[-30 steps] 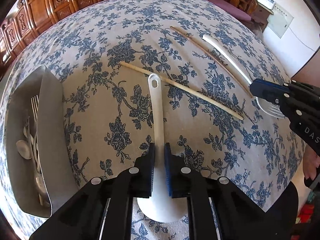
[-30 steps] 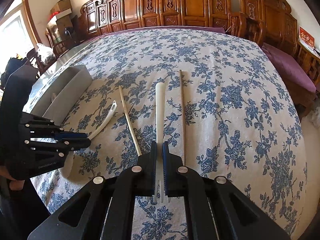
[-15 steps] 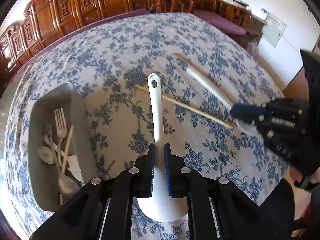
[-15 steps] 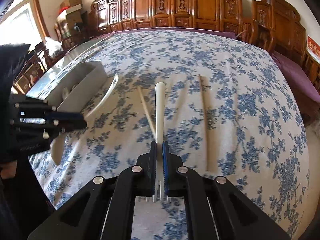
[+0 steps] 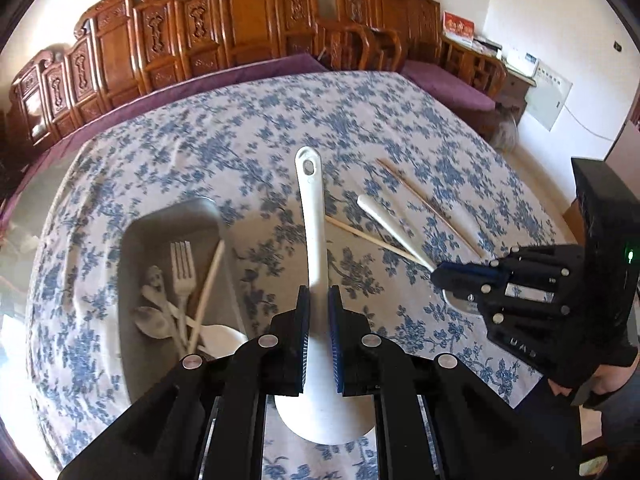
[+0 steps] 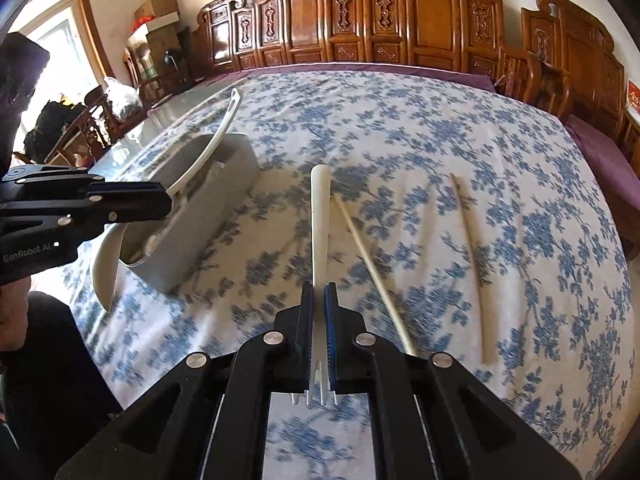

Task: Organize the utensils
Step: 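Lower the white spoon into the tray and open the left gripper while the right carries the white fork over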

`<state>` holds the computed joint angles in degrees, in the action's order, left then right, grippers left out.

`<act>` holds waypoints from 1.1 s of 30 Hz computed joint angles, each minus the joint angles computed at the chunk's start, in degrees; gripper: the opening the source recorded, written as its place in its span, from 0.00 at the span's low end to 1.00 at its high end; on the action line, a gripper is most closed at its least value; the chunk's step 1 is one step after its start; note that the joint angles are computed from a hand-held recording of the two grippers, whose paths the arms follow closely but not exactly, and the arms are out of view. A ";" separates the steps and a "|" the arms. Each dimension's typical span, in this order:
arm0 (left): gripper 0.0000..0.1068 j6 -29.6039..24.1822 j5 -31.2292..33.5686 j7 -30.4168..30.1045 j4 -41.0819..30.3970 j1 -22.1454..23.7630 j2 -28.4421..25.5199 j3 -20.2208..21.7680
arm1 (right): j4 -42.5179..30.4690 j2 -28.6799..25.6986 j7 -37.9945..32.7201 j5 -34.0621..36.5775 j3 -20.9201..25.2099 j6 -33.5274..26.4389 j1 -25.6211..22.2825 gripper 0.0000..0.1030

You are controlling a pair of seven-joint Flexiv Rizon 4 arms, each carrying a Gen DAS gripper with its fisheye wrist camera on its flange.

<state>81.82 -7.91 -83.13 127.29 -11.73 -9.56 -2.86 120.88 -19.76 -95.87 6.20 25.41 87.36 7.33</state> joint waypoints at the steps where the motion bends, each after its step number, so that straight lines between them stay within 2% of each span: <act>1: 0.08 0.49 -1.14 1.03 0.57 0.71 0.49 -0.34 | -0.02 0.13 0.47 -0.30 -0.37 0.00 0.78 0.07; 10: 0.08 4.71 -11.57 9.35 4.43 5.15 2.66 -1.51 | -0.36 -0.33 4.45 -2.81 -2.09 1.29 4.89 0.07; 16: 0.08 6.27 -12.83 10.50 4.58 6.92 0.78 -0.66 | -1.23 -1.51 7.12 -4.53 -1.98 1.98 5.53 0.07; 21: 0.08 7.92 -15.83 13.12 5.12 9.54 -1.89 -3.27 | -1.76 -2.21 8.80 -5.93 -1.86 2.35 5.85 0.07; 23: 0.08 9.24 -17.83 14.44 5.72 11.58 -3.01 -5.95 | -1.86 -2.47 9.43 -6.78 -2.19 2.43 6.32 0.07; 26: 0.08 10.55 -16.08 13.23 5.46 11.45 -4.90 -5.22 | -2.14 -2.92 10.26 -7.89 -2.69 2.48 6.79 0.07; 28: 0.08 10.65 -16.88 13.91 5.97 14.54 -5.44 -8.55 | -2.37 -3.26 10.99 -8.76 -3.40 2.49 7.41 0.07; 33: 0.08 11.24 -16.60 13.28 6.43 16.78 -6.32 -10.59 | -3.09 -3.92 12.42 -10.14 -3.85 2.17 7.90 0.07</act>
<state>93.06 -24.52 -69.85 133.72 5.05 -15.88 -13.46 117.79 -23.68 -83.44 -3.94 21.57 89.53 15.23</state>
